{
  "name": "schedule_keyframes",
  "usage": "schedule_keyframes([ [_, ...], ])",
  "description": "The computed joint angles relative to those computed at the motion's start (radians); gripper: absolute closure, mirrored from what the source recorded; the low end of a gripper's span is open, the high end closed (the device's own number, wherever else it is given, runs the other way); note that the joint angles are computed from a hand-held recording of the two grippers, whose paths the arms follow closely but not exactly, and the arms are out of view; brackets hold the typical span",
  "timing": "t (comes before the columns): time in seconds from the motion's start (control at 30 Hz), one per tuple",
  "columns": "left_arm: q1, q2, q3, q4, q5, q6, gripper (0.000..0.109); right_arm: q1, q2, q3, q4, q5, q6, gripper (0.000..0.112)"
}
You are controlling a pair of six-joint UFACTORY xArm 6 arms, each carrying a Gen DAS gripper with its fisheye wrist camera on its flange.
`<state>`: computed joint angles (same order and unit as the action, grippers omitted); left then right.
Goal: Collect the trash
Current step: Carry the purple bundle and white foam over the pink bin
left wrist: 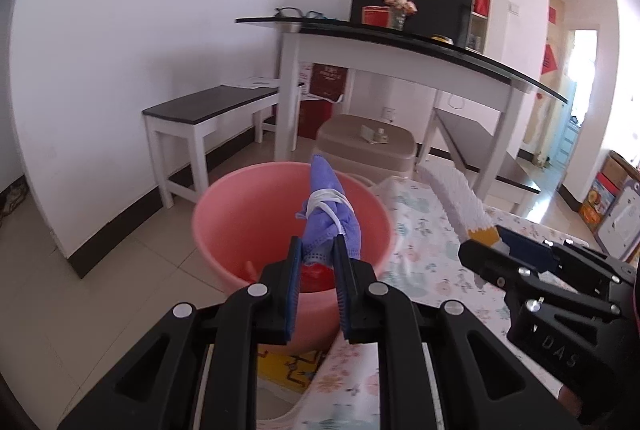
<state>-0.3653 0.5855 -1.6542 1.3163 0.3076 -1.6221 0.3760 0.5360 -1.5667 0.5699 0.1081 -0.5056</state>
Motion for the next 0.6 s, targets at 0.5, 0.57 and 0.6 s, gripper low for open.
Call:
schedule_keyframes([
  [0.5, 0.041, 0.022, -0.008, -0.044, 0.037, 0.014, 0.094, -0.005, 0.24, -0.403, -0.16, 0.266, 0.202, 0.08],
  [0.57, 0.045, 0.036, -0.022, -0.072, 0.043, 0.039, 0.094, -0.006, 0.271, -0.45, -0.168, 0.302, 0.218, 0.08],
  [0.6, 0.045, 0.044, -0.031, -0.087, 0.048, 0.053, 0.094, -0.007, 0.286, -0.471, -0.174, 0.316, 0.225, 0.08],
])
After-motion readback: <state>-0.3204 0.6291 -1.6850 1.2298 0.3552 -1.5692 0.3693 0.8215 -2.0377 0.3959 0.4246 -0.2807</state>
